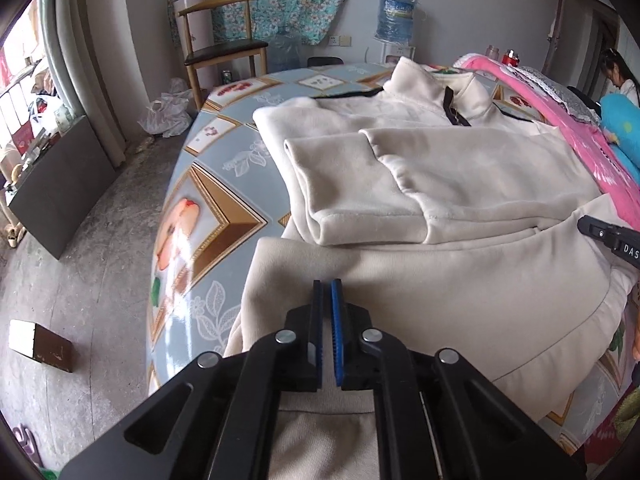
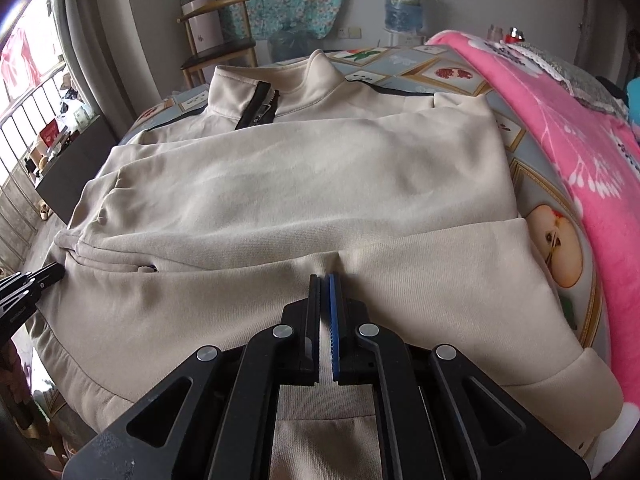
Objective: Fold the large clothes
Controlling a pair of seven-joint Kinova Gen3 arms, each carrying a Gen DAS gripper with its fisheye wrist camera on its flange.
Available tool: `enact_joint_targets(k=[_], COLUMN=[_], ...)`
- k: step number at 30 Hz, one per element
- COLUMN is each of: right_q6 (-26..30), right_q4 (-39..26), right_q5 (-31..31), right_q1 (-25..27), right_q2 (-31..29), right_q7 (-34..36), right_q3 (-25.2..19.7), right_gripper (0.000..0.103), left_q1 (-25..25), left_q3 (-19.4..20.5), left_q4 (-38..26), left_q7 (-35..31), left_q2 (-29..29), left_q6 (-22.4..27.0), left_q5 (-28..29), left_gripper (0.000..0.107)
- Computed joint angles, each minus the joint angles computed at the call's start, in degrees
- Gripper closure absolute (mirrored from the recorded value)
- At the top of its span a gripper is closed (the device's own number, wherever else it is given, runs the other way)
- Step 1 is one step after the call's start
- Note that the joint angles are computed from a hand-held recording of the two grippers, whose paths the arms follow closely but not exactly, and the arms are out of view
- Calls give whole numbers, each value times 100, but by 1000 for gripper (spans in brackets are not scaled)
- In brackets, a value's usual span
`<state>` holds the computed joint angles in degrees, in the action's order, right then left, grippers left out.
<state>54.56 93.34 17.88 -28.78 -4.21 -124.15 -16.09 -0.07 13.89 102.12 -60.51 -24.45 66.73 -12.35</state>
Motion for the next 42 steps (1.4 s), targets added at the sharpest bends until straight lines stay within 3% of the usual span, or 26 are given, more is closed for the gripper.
enact_joint_targets(k=[2, 4, 10, 12, 15, 19, 22, 27, 30, 33, 37, 42], right_q6=[-34, -54, -80, -79, -118, -189, -219, -429, -425, -265, 188, -3], right_q4=[15, 24, 22, 3, -4, 20, 37, 245, 345, 441, 508, 684], right_q5=[-82, -107, -177, -304, -514, -708, -869, -1243, -1636, -2159, -2544, -2406], right_q1=[15, 30, 60, 88, 143, 211, 263, 445, 533, 137, 319, 449], right_q2=[-18, -24, -23, -25, -30, -50, -86, -578, -975, -1233, -1114, -890], right_q7=[34, 38, 33, 129, 285, 434, 541, 824, 1382, 2023, 2385, 2041], right_q3=[30, 33, 56, 101, 169, 211, 250, 338, 373, 722, 409, 153], right_gripper=[99, 99, 99, 99, 99, 99, 98, 83, 83, 83, 83, 84], left_q1=[153, 647, 2019, 1905, 1324, 1252, 1315, 1211, 1200, 1188, 1209, 1246], left_q3=[-125, -483, -977, -654, -126, -85, -339, -49, -14, -2, -39, -131], left_q4=[-56, -119, -279, -305, -244, -124, 44, -54, -73, -107, -132, -103], left_q7=[-84, -397, -1406, -1449, -1443, -1255, -1326, -1110, -1023, -931, -876, -890], left_q2=[-186, -338, 196, 418, 578, 679, 623, 706, 749, 805, 851, 837], left_q6=[-125, -397, -948, -1016, -1067, -1117, -1249, -1223, -1247, -1259, -1277, -1313], left_q5=[174, 634, 1939, 1940, 1982, 1821, 2011, 1574, 1419, 1308, 1258, 1336], left_gripper=[101, 101, 100, 100, 99, 97, 97, 97, 97, 97, 97, 97])
